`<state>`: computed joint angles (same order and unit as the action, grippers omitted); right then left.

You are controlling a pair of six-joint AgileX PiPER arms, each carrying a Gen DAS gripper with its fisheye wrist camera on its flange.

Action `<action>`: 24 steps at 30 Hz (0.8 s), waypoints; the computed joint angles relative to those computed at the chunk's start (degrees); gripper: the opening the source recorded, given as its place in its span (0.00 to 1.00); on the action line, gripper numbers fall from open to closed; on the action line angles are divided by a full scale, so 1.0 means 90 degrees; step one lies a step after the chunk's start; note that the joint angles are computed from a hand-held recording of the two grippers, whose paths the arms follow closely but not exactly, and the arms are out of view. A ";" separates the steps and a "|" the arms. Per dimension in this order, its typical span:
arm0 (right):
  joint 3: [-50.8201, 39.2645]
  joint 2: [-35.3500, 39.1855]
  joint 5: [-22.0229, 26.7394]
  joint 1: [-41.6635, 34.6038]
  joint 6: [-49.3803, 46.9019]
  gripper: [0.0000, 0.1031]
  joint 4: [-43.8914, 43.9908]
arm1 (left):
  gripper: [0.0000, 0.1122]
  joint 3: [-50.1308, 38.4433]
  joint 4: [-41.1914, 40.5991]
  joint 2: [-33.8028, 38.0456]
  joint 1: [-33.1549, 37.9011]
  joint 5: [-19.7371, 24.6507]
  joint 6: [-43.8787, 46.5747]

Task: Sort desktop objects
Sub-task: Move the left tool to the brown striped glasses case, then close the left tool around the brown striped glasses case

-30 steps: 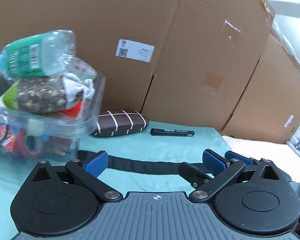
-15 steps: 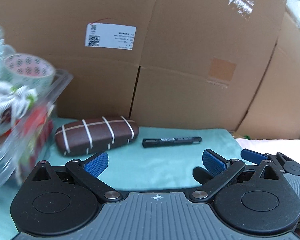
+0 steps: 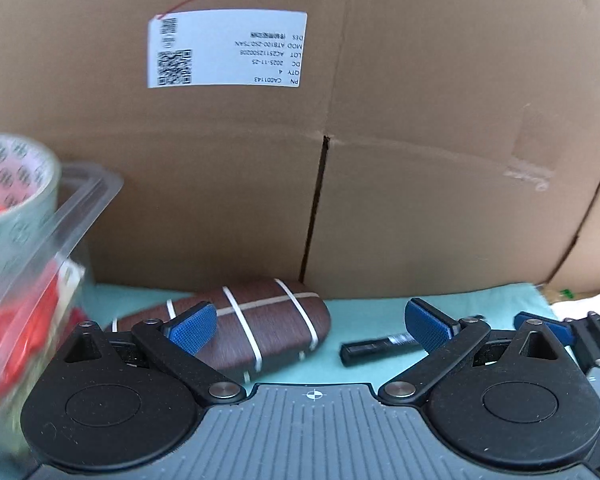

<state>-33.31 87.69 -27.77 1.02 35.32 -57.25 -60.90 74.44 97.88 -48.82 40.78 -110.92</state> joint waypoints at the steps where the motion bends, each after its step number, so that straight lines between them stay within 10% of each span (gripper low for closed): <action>1: -0.0045 0.0066 -0.0038 -0.0021 0.0051 0.99 -0.0036 | 0.92 -0.0083 -0.0084 0.0063 0.0100 -0.0051 0.0169; 15: -0.0154 0.0252 -0.0328 -0.0211 0.0391 0.99 -0.0273 | 0.92 -0.0943 -0.0953 0.0919 0.0567 0.0261 0.1788; 24: -0.0063 0.0058 -0.0335 -0.0331 0.0523 1.00 -0.0647 | 0.91 -0.0534 -0.1906 0.0579 0.0606 -0.0415 0.2112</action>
<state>-33.87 88.22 -30.78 -1.96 40.03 -63.07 -65.71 57.28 103.09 -43.37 37.05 -91.91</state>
